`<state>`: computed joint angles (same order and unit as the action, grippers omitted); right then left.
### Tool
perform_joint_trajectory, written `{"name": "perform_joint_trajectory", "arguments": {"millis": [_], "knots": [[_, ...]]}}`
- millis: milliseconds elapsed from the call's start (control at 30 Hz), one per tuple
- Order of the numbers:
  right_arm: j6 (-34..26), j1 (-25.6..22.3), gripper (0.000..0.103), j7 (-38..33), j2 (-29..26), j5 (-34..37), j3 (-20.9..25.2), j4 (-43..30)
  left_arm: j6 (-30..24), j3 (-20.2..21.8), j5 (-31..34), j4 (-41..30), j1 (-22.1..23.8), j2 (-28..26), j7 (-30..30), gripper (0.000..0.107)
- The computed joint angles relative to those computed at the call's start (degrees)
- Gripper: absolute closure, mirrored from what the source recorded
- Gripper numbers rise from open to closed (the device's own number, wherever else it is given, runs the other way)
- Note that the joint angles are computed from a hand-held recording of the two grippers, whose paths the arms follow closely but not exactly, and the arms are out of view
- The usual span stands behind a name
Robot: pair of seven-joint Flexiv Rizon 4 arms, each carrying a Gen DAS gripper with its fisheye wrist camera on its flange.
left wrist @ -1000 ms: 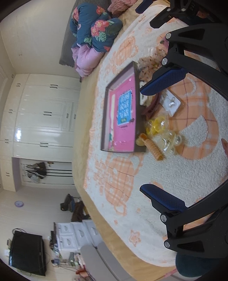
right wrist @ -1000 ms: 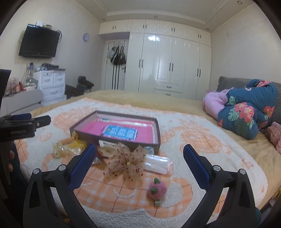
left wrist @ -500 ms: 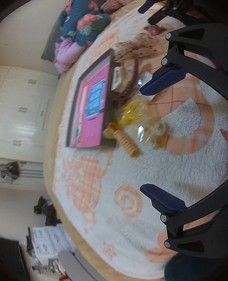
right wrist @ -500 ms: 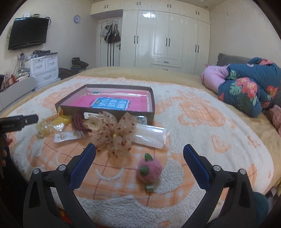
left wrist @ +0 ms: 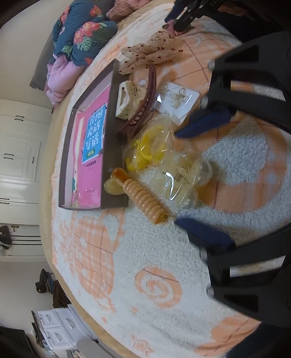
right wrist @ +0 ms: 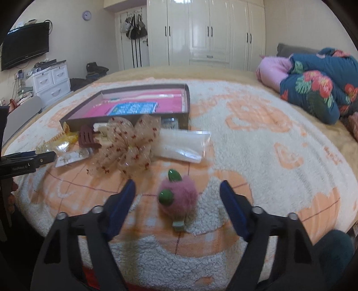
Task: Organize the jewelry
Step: 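Grasp the clear bag of pearl earrings with the left gripper while the right grasps the pink pom-pom clip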
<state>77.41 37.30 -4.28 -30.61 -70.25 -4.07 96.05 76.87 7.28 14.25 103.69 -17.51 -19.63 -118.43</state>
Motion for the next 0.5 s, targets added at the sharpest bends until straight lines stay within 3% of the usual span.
{"name": "perform_joint_trajectory", "arguments": {"millis": [167, 333, 500], "knots": [[0.7, -1.1, 0.072, -5.9, -1.4, 7.2, 2.1, -0.5, 2.2, -3.0, -4.7, 2.3, 3.0, 0.3, 4.2, 0.067], [2.8, 1.0, 0.073, -4.7, -0.8, 7.5, -1.3, 0.4, 5.0, -4.8, -9.4, 5.0, 4.5, 1.2, 7.8, 0.067], [3.4, 1.3, 0.073, -0.5, 0.0, 5.7, -3.5, 1.0, 7.0, -3.2, -10.1, 6.3, 3.1, 2.3, 8.0, 0.067]]}}
